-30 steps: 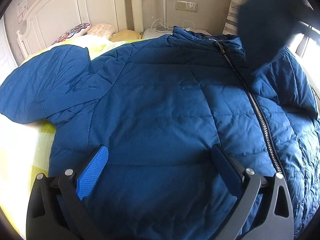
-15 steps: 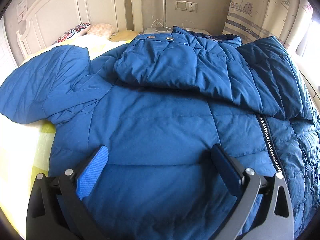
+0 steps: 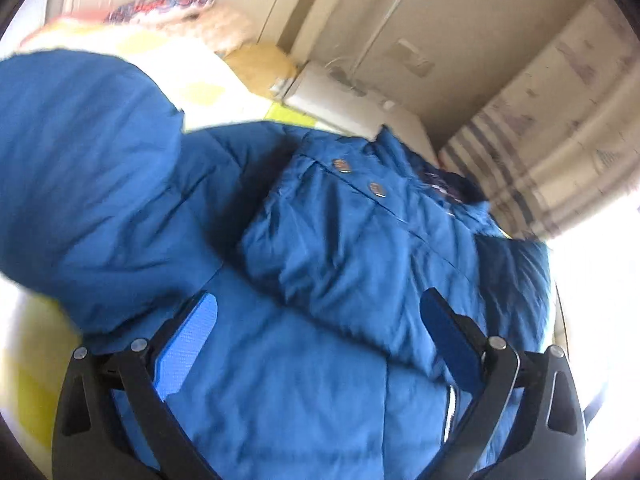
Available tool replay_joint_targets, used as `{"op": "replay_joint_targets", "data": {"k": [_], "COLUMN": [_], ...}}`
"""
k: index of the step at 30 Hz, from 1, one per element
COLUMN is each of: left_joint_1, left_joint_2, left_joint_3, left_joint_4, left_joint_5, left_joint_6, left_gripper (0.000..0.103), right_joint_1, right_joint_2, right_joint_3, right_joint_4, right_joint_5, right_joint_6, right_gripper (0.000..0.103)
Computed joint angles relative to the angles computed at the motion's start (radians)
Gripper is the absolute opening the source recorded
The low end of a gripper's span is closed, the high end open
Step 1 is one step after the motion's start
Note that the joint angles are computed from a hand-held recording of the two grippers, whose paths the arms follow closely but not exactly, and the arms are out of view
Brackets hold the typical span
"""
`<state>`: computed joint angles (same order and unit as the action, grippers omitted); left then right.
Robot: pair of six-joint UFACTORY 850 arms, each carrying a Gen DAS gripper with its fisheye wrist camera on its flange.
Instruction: Fold large clothes
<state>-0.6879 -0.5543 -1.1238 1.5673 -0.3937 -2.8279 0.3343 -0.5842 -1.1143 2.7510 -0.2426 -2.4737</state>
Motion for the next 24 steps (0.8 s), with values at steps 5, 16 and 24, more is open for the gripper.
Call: {"op": "replay_joint_targets", "data": {"k": [5, 16, 24], "left_joint_1": [-0.017, -0.238, -0.178], "left_joint_2": [-0.083, 0.067, 0.019], "left_joint_3": [-0.108, 0.021, 0.026], "left_joint_4": [-0.237, -0.025, -0.418], "left_joint_5": [-0.146, -0.504, -0.454], "left_joint_6": [0.288, 0.144, 0.408], "left_gripper": [0.035, 0.012, 0.076], "right_joint_1": [0.024, 0.014, 0.018], "right_joint_2": [-0.012, -0.010, -0.008], "right_joint_3": [-0.011, -0.006, -0.003], "right_joint_4": [0.010, -0.049, 0.002], "right_joint_5": [-0.004, -0.017, -0.013], "right_joint_6": [0.032, 0.106, 0.063], "right_gripper": [0.072, 0.072, 0.072]}}
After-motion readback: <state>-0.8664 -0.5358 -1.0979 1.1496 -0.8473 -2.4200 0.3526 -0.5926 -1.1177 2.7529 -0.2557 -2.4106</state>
